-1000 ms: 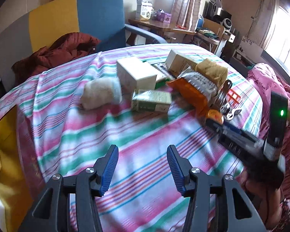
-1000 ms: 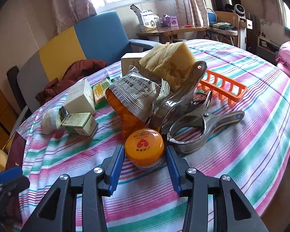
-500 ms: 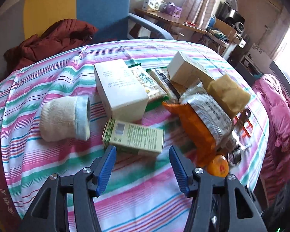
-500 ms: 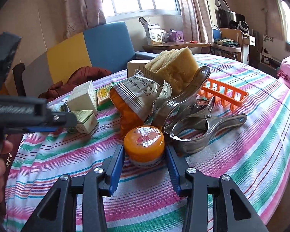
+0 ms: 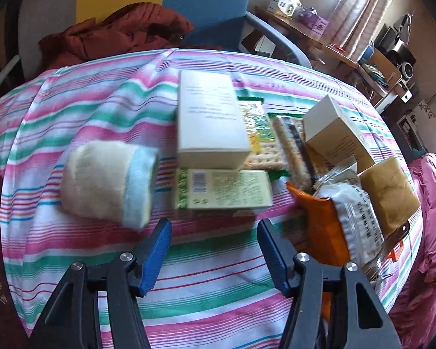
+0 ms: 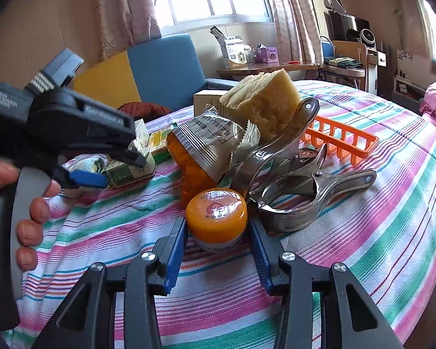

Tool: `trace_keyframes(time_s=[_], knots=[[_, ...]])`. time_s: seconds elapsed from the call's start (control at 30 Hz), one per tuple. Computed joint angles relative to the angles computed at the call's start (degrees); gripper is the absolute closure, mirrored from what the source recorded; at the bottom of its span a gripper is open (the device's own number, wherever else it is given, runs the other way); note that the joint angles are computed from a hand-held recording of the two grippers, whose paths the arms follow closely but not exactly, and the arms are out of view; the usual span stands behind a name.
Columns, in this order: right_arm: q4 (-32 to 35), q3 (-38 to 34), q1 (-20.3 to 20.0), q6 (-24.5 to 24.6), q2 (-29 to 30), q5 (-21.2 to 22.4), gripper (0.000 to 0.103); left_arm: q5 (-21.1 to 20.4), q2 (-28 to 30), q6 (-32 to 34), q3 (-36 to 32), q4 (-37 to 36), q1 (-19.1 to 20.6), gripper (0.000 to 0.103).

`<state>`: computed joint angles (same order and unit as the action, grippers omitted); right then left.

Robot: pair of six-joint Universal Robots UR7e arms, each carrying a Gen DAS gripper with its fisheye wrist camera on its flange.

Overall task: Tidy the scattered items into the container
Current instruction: 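Move both grippers back toward the boxes and snack bags on the cloth, then grasp the green box with the left gripper while the right grasps the orange jar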

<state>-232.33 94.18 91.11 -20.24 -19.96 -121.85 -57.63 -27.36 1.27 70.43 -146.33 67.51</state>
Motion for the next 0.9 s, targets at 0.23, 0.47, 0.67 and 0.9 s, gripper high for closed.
trace_keyframes(time_s=[0.23,0.47,0.67,0.9], knots=[[-0.08,0.06,-0.06,-0.1,-0.06,0.03,0.059,-6.09,-0.94,2.28,0.71,-3.65,-0.01,0.039],[-0.07,0.26,-0.15,0.11,-0.16,0.35,0.059,5.83,5.64,1.72,-8.48,1.06,-2.47,0.039],[-0.18,0.4,0.01,0.83,-0.05,0.57,0.058,1.79,6.61,6.22,-10.06,2.51,-1.16,0.032],[-0.19,0.38,0.02,0.75,-0.03,0.5,0.058,-1.77,1.22,7.44,-2.41,2.19,-0.24,0.045]])
